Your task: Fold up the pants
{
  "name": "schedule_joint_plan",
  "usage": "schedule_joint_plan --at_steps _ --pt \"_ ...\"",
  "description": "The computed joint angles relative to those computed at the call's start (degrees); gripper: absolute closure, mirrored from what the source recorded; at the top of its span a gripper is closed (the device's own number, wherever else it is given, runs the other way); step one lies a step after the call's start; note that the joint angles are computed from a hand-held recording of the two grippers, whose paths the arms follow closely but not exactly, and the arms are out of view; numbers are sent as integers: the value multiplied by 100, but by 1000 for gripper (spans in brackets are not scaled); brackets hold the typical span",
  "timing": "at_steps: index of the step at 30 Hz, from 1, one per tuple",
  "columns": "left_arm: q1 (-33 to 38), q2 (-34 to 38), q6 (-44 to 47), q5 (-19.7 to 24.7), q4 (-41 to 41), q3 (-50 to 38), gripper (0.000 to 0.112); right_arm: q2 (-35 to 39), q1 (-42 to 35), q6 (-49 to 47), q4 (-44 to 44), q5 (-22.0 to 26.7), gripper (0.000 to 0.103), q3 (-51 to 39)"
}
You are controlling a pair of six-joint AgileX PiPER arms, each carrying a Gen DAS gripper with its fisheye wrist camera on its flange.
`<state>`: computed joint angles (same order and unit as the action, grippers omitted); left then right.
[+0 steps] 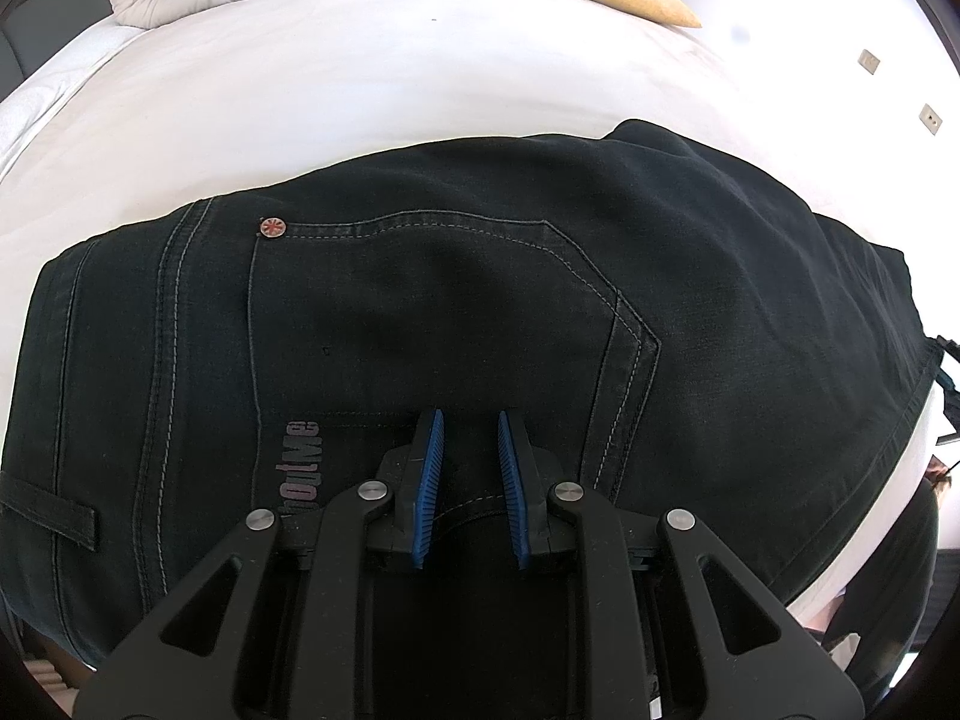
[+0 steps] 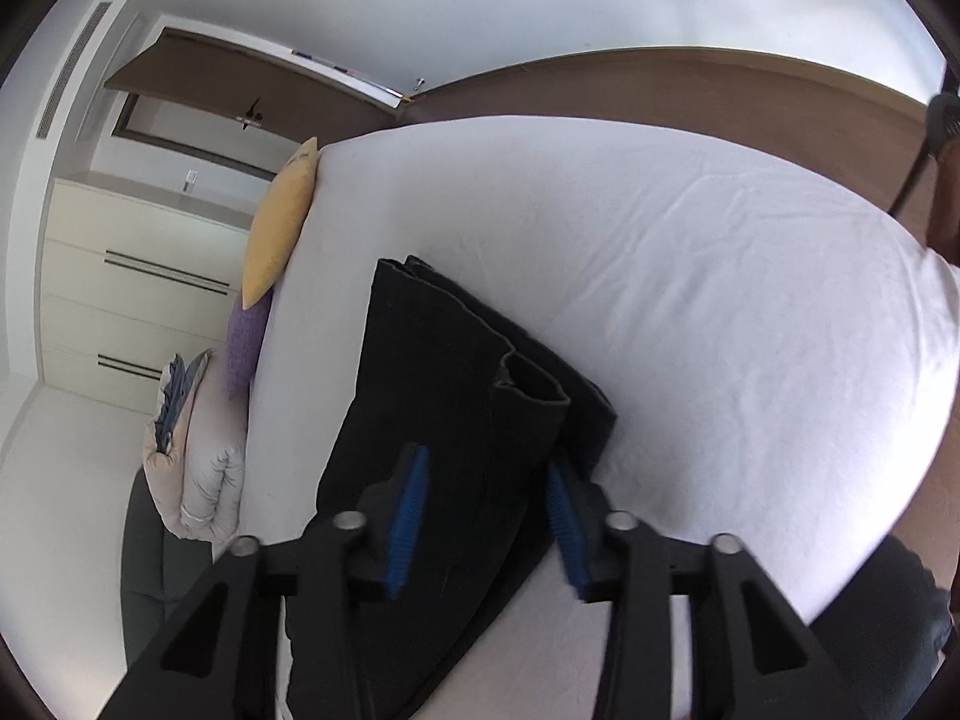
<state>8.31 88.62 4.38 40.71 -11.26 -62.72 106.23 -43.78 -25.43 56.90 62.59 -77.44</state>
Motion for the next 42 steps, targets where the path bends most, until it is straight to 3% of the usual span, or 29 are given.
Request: schedule_joint_plan --at_steps 2,4,10,17,26,29,32,34,35,38,39,42 --pt "9 3 18 -1 -6 -1 94 83 68 -3 -67 -109 93 -30" --pt "12 3 12 -2 -15 -1 94 121 94 -123 -47 -239 98 11" --pt "-71 -102 -224 -67 105 82 93 116 89 -338 79 -494 100 142" --pt "85 -234 145 -12 -192 183 93 -45 78 -599 46 -696 101 316" --pt "308 -376 726 -207 -640 433 93 61 -48 -787 238 -503 103 311" --pt "353 -624 808 -326 -684 707 93 102 -318 -761 379 -71 99 279" --pt "340 -862 741 -508 -695 965 93 -492 -370 -492 -86 -398 89 447" --pt "309 -918 657 -582 -703 1034 93 -1203 -138 -308 -612 -979 59 678" --pt "303 -924 646 -612 -710 1055 93 -1431 -35 -355 -602 -974 59 737" --pt "208 -938 462 -668 -523 1083 93 -1576 719 -657 -368 -43 61 544" --pt "173 -948 373 -670 -439 1082 93 -1578 1074 -763 -204 218 67 563" --pt "46 -1037 173 -709 -218 1168 93 -1556 2133 -956 -7 381 80 759"
